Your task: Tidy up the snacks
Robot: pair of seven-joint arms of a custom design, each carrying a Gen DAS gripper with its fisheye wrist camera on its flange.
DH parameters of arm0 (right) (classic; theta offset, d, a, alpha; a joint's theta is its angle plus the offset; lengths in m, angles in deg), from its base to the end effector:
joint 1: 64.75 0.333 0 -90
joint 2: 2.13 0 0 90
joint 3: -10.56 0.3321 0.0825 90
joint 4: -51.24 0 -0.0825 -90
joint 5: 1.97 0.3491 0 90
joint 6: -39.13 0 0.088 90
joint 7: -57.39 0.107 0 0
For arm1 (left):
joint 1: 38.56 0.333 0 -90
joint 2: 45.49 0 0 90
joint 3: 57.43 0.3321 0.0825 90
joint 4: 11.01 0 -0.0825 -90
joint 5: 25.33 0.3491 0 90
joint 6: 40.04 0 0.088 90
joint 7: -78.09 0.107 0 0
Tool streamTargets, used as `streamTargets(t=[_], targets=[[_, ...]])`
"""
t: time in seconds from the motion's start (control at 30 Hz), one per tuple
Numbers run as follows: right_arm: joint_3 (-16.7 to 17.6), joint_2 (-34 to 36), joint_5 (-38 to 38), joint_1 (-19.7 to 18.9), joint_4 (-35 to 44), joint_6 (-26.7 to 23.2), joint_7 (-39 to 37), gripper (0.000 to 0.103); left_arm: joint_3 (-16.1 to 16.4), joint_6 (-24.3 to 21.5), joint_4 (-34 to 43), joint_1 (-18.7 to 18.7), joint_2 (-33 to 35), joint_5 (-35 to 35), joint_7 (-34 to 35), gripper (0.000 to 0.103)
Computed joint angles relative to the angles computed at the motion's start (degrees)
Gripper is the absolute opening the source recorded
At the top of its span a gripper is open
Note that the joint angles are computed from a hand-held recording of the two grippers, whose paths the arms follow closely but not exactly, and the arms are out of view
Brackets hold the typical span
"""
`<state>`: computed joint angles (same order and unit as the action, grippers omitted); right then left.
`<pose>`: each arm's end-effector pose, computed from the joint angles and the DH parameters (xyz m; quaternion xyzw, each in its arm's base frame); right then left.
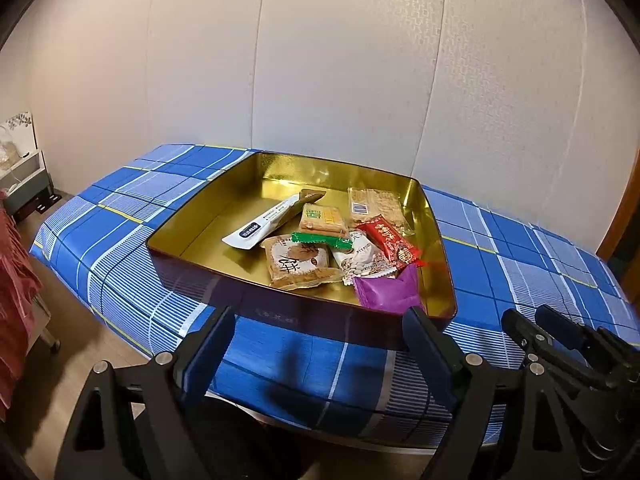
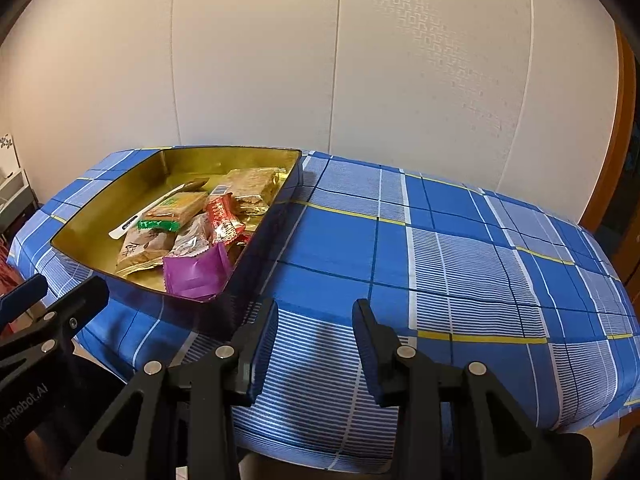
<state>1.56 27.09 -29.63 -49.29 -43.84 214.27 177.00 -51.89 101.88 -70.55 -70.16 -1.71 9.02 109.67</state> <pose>0.6897 0.1377 0.4478 -0.6708 0.5978 -0.3211 0.2994 0.6884 -0.3735 0.4876 -0.6925 0.5880 -0.3015 0.2895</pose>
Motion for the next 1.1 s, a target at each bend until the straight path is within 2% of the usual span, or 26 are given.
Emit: streamTargets(t=[1.1], targets=[[-0.54,0.22,0.02,0.43,0.03,0.77,-0.15,0.039,-0.2,-0.96,1.28,-0.34,0.29,0.1,0.37,0.088]])
